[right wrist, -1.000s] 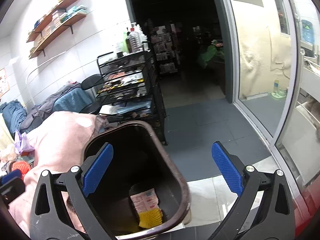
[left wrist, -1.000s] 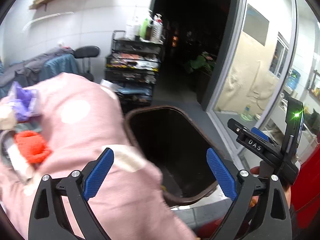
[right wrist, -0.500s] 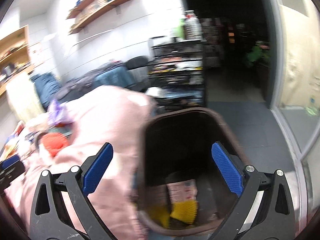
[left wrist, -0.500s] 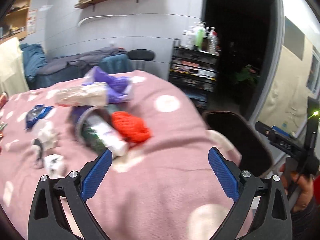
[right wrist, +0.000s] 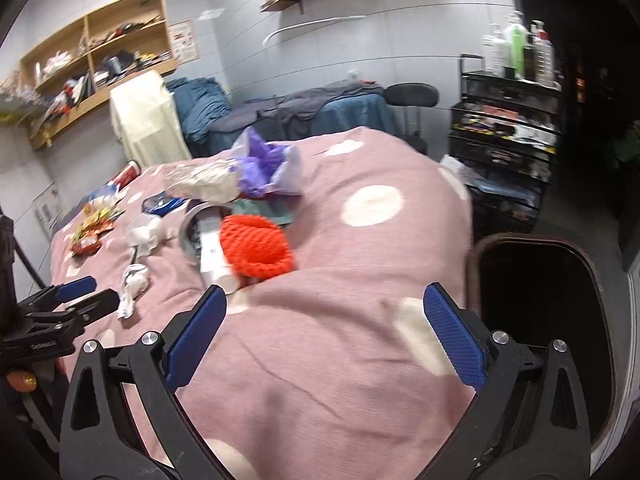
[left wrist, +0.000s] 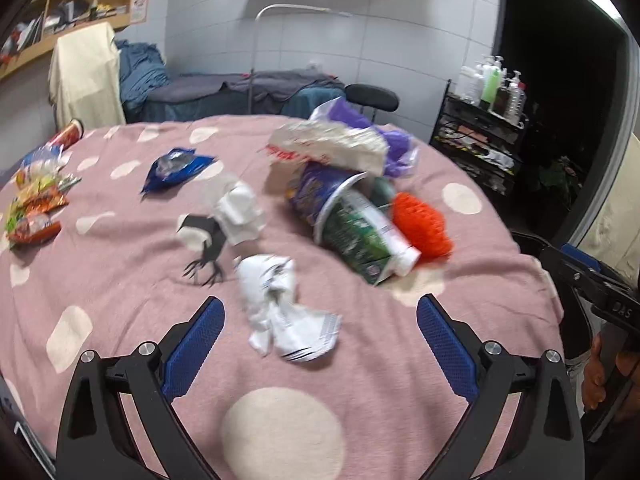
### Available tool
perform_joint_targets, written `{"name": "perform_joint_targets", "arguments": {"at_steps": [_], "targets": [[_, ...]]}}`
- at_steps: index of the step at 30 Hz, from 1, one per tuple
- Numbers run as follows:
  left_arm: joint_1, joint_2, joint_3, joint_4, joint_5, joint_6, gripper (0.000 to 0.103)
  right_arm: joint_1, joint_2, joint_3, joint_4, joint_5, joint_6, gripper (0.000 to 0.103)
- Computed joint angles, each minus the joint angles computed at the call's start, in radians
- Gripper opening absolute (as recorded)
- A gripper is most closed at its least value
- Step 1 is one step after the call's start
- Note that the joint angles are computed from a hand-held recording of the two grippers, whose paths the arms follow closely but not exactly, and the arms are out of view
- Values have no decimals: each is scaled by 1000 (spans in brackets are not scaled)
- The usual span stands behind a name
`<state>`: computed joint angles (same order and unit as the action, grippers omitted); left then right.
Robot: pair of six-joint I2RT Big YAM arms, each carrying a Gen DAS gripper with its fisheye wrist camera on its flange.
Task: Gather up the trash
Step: 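Grasp the white tissue with the left tool while the right tool grasps the orange foam net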
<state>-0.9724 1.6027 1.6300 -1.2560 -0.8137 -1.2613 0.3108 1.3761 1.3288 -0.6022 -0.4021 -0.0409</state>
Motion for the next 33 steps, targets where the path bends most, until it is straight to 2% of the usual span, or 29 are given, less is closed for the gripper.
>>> {"name": "perform_joint_targets", "arguments": {"at_steps": [3, 7, 9, 15, 17, 18, 20, 23, 25, 29, 33], "targets": [[13, -29, -49, -1, 54, -41, 96, 37, 9, 14, -18, 3, -11, 97], [32, -64, -106, 62, 126, -39, 95, 74, 22, 30, -38, 15, -33, 97], [43, -66, -109, 62, 151, -36, 92, 88, 30, 41, -49, 25, -38, 97], [79, -44, -80, 37, 182, 28, 78, 111, 79, 103, -107, 31, -42, 97], [93, -40, -77, 34, 192, 38, 63, 119, 103, 131, -133, 28, -47, 97], [97, -41, -80, 33, 191, 38, 59, 120, 110, 140, -139, 27, -48, 97], [100, -46, -87, 33, 180, 33, 44, 125, 128, 162, -150, 31, -44, 97], [92, -62, -107, 39, 158, 2, 27, 122, 152, 195, -171, -27, -30, 97], [87, -75, -124, 53, 147, -8, 20, 128, 166, 213, -187, -45, -38, 97], [73, -94, -146, 65, 125, -25, 16, 149, 197, 250, -199, 33, -53, 95], [58, -106, -155, 68, 102, -46, 15, 154, 254, 323, -257, 59, -46, 78]]}}
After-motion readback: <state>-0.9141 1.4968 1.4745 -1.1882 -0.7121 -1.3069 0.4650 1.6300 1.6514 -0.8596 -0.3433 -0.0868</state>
